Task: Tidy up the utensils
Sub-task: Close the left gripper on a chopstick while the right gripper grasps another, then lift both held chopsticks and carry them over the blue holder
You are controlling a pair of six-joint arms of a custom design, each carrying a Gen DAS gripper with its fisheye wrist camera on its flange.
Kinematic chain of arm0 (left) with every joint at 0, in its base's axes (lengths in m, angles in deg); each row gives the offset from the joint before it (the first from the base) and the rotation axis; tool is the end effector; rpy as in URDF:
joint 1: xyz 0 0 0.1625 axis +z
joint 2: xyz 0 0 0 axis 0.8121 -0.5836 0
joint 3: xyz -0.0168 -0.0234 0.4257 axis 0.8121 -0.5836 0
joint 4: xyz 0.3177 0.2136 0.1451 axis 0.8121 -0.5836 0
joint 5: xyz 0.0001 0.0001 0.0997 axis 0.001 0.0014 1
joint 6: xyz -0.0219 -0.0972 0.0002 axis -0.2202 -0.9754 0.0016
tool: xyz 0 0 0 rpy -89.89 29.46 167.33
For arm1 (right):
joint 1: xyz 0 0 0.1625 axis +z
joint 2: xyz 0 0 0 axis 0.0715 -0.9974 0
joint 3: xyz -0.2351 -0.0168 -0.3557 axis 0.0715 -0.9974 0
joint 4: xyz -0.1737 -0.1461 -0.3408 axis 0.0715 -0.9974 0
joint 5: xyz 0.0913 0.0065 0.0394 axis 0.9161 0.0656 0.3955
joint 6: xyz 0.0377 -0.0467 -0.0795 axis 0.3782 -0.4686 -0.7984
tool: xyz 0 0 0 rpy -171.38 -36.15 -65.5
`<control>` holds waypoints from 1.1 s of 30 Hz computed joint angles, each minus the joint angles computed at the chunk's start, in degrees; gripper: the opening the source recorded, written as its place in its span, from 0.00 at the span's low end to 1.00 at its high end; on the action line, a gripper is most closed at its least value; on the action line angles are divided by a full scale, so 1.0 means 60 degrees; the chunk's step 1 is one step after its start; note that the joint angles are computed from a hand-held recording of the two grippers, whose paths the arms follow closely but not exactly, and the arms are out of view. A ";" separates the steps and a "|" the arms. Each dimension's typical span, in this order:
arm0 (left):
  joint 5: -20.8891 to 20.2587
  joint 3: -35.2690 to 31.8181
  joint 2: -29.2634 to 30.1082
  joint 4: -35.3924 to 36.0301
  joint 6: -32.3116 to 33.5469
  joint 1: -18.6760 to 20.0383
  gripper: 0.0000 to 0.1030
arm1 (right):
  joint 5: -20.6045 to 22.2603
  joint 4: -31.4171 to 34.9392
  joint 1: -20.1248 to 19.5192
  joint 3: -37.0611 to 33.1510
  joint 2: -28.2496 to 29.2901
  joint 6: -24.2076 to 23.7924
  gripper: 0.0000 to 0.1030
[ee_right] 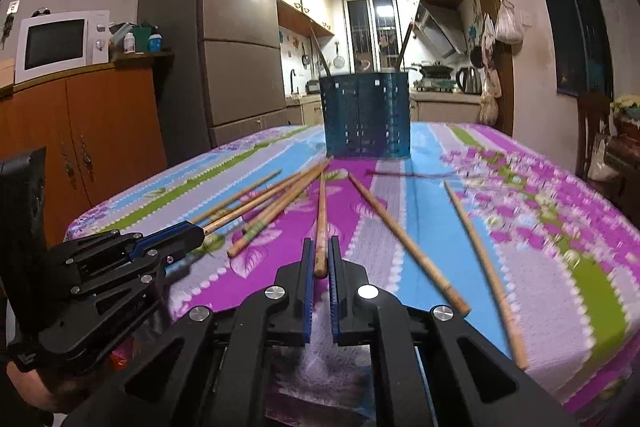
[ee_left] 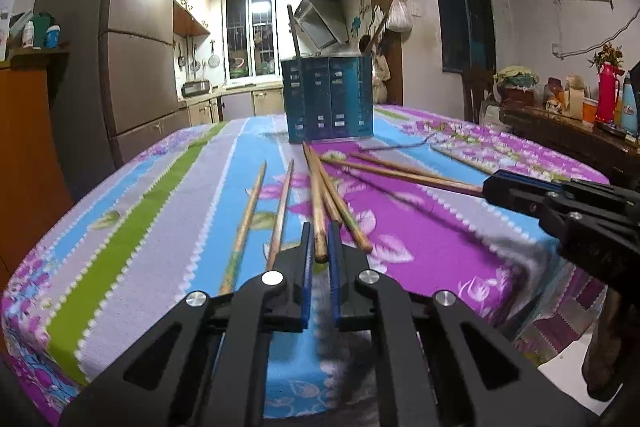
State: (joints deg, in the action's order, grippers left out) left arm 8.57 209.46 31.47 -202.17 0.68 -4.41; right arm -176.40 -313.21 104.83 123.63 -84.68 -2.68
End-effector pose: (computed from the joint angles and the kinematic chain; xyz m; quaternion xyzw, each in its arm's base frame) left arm -0.1306 -0.4430 0.1512 0.4030 0.7770 -0.4365 0.2080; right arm 0.2215 -0.3699 0.0487 0.2241 -0.7722 0.5407 0.2473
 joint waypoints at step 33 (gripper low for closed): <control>-0.1317 -0.3223 -0.1146 0.3083 0.0573 -0.0557 0.05 | 0.0704 0.4347 0.0826 -0.1254 -0.3541 -0.1151 0.07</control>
State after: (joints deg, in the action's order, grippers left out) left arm 0.66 190.12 24.59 -183.67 4.11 -7.75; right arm -172.17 -287.13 109.79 116.11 -105.93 -9.59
